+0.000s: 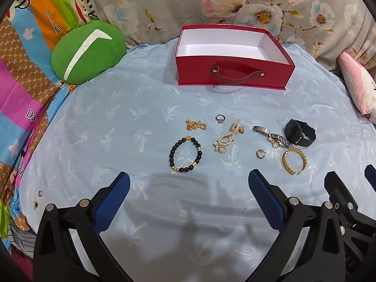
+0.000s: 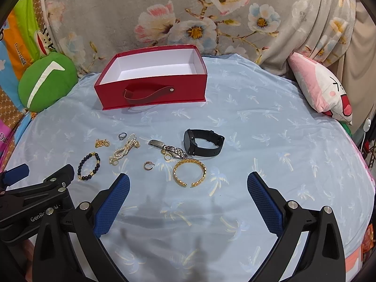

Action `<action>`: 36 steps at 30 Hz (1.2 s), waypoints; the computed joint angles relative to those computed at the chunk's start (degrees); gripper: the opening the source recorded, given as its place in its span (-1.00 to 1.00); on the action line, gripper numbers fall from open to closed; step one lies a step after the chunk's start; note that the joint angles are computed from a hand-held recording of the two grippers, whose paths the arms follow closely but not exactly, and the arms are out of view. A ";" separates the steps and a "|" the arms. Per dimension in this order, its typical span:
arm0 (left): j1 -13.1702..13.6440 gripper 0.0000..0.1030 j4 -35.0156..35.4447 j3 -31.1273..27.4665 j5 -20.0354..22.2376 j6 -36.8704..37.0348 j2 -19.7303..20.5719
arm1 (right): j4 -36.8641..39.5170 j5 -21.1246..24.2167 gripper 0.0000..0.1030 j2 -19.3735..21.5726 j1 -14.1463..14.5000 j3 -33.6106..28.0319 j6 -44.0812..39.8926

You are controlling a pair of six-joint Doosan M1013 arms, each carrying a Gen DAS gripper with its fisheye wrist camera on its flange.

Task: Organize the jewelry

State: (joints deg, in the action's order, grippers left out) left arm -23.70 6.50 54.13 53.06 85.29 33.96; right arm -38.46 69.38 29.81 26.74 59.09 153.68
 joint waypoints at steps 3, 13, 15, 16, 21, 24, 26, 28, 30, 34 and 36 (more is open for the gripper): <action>0.09 0.91 -0.30 0.31 -0.02 -0.01 -0.09 | 0.22 0.14 0.90 0.14 -0.04 -0.17 -0.11; 0.12 0.91 -0.95 -1.68 1.71 0.28 1.07 | 0.56 0.10 0.90 0.20 -0.14 -0.12 -0.09; 0.14 0.91 -0.99 -1.74 1.78 0.30 1.11 | 0.69 0.05 0.90 0.23 -0.21 -0.10 -0.07; 0.15 0.91 -1.05 -1.72 1.81 0.29 1.11 | 0.75 -0.05 0.90 0.16 -0.25 0.04 -0.02; 0.18 0.91 -1.20 -1.94 2.21 0.31 1.30 | 0.89 -0.06 0.90 0.13 -0.28 0.09 -0.08; 0.15 0.91 -1.14 -2.04 2.46 0.15 1.40 | 0.86 0.02 0.90 0.22 -0.28 0.05 -0.13; 0.18 0.91 -1.25 -2.09 2.72 0.13 1.45 | 0.86 -0.04 0.90 0.17 -0.27 0.13 -0.09; 0.20 0.91 -1.25 -2.02 2.85 0.10 1.44 | 0.88 -0.14 0.90 0.22 -0.27 0.16 0.04; 0.21 0.91 -1.24 -1.88 2.85 0.09 1.37 | 0.86 -0.12 0.90 0.30 -0.26 0.15 0.09; 0.19 0.91 -1.25 -2.34 3.30 0.00 1.59 | 0.87 -0.09 0.90 0.31 -0.26 0.10 0.07; 0.18 0.91 -1.18 -2.15 3.25 -0.06 1.49 | 0.92 -0.09 0.90 0.29 -0.27 0.13 0.03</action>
State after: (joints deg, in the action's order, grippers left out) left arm -23.52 5.32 51.98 56.31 85.23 35.45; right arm -37.54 69.30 30.10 26.47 59.22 153.71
